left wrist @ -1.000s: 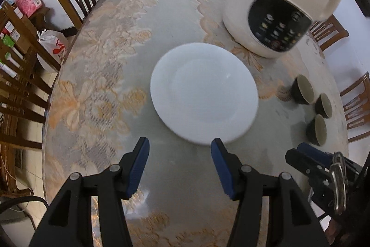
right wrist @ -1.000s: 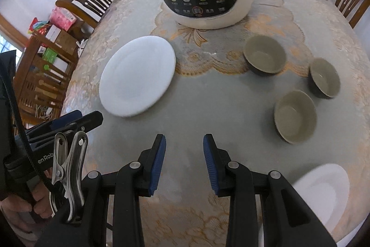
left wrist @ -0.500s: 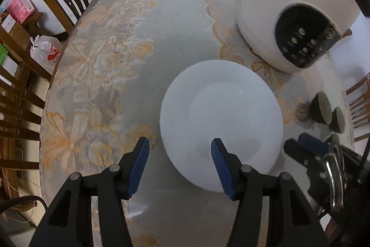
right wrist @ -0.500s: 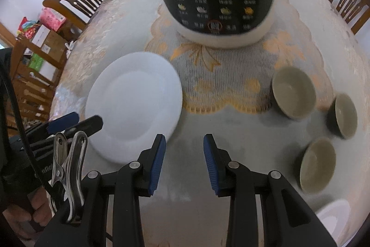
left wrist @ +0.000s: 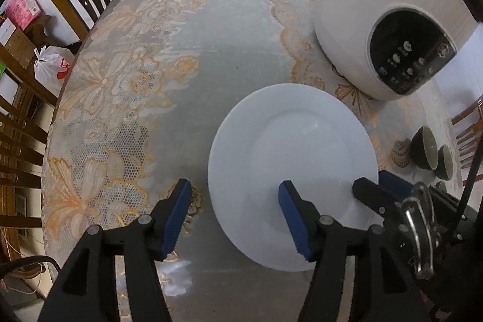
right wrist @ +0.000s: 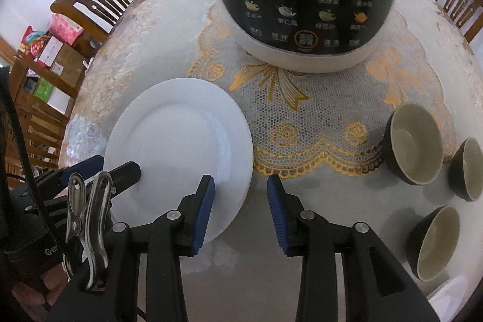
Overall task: Organize plates and bowls
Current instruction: 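Close the left gripper on the rim of that white plate, then lift and carry the white plate toward the plate stack with the left gripper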
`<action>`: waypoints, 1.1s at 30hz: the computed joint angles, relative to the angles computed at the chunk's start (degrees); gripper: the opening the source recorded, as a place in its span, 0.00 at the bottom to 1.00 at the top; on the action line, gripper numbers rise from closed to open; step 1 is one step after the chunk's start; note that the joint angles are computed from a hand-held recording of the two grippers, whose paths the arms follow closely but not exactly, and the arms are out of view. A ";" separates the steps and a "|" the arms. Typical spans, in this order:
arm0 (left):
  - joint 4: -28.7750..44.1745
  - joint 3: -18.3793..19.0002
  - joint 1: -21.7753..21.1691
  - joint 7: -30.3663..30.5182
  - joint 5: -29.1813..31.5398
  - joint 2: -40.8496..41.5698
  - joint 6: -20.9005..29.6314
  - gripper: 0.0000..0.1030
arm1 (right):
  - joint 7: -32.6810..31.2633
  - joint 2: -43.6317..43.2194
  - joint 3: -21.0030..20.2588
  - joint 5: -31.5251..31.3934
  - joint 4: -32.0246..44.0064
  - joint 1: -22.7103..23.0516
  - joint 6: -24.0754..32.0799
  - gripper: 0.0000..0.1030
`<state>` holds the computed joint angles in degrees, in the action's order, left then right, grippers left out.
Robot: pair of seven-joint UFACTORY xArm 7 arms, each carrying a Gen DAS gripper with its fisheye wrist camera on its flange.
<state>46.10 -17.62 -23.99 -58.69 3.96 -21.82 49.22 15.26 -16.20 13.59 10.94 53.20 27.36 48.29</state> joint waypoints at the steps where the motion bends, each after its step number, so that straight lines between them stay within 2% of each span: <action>1: -0.08 -0.04 0.01 0.06 0.19 0.02 -0.32 0.63 | -0.22 0.07 0.01 -0.05 0.02 0.05 -0.18 0.36; 6: 0.09 -0.07 0.01 0.53 0.73 0.44 -1.23 0.64 | -2.29 0.95 -0.42 1.78 0.42 0.75 -1.26 0.36; 13: 0.40 -0.01 -0.29 1.08 0.50 0.85 -2.14 0.58 | -2.47 1.01 -0.46 2.55 0.35 0.60 -1.45 0.36; 20: -0.21 -0.25 -1.15 1.01 -0.94 -0.88 -0.40 0.54 | -1.36 -0.01 -0.06 2.02 -0.03 0.64 -0.37 0.36; 33: -1.60 -2.49 -3.72 -2.24 -4.16 -5.22 3.69 0.52 | -0.95 -6.49 -0.73 5.80 -4.91 2.08 2.60 0.36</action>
